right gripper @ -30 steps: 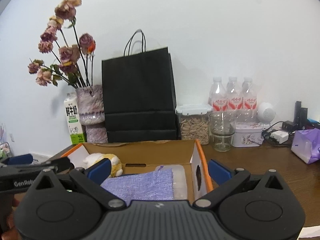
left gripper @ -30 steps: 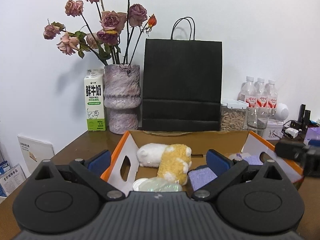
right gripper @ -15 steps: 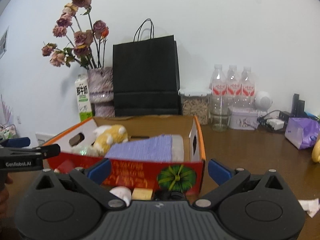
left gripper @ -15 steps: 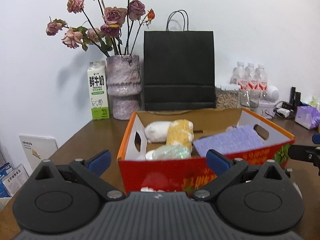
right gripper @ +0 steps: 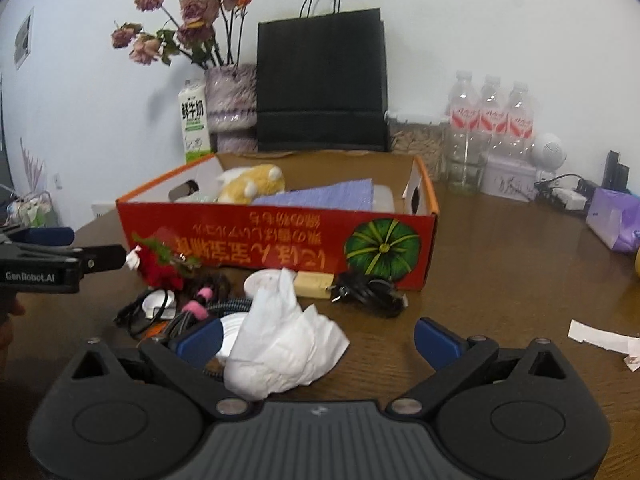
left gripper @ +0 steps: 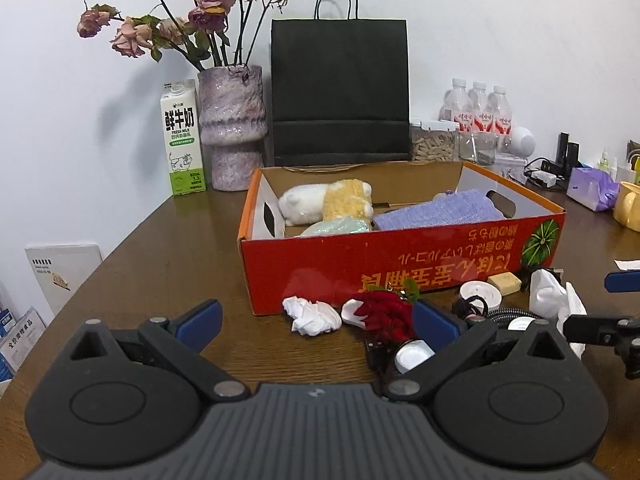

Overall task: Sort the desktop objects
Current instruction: 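Grasp the white tissue with the right gripper while the left gripper approaches the red rose, then grasp the red rose with the left gripper while the right gripper lifts the tissue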

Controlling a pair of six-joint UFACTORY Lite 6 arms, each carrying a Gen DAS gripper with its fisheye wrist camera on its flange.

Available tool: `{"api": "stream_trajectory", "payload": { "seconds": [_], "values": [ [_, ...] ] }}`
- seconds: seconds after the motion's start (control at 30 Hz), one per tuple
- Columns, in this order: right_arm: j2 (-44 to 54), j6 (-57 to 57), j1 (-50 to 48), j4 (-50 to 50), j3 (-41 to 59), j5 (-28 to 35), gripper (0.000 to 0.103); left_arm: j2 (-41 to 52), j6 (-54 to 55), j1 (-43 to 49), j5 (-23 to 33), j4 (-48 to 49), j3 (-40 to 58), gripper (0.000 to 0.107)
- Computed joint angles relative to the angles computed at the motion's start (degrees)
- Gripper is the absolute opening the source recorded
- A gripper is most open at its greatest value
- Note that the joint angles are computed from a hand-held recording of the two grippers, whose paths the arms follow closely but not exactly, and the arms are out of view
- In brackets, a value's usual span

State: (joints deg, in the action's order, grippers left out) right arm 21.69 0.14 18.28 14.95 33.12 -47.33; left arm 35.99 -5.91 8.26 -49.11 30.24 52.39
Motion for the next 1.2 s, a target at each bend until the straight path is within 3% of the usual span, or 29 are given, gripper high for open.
{"api": "stream_trajectory", "payload": {
  "seconds": [0.27,0.33,0.43,0.87,1.13,1.2],
  "values": [
    [2.7,7.4,-3.0,-6.9,3.3,3.5,0.076,0.3,0.8,-0.7,-0.1,1.2,-0.5,0.103],
    [3.0,9.4,-3.7,-9.2,3.5,3.5,0.05,0.4,0.9,-1.0,-0.1,1.3,-0.5,0.103],
    [3.0,11.8,-4.5,-12.3,2.8,2.2,0.02,0.6,1.3,-1.5,0.0,0.9,-0.4,0.103],
    [0.9,8.2,-5.3,-9.7,1.1,-3.0,0.018,2.0,4.5,-7.1,1.8,-5.0,2.5,0.101],
    [2.1,8.9,-6.5,-11.1,2.2,-3.8,0.019,5.2,1.8,-9.2,7.3,-5.0,8.1,0.07],
    [2.4,9.1,-6.3,-11.3,2.2,-4.1,0.019,5.9,0.7,-9.4,8.4,-3.9,9.1,0.055]
  ]
}}
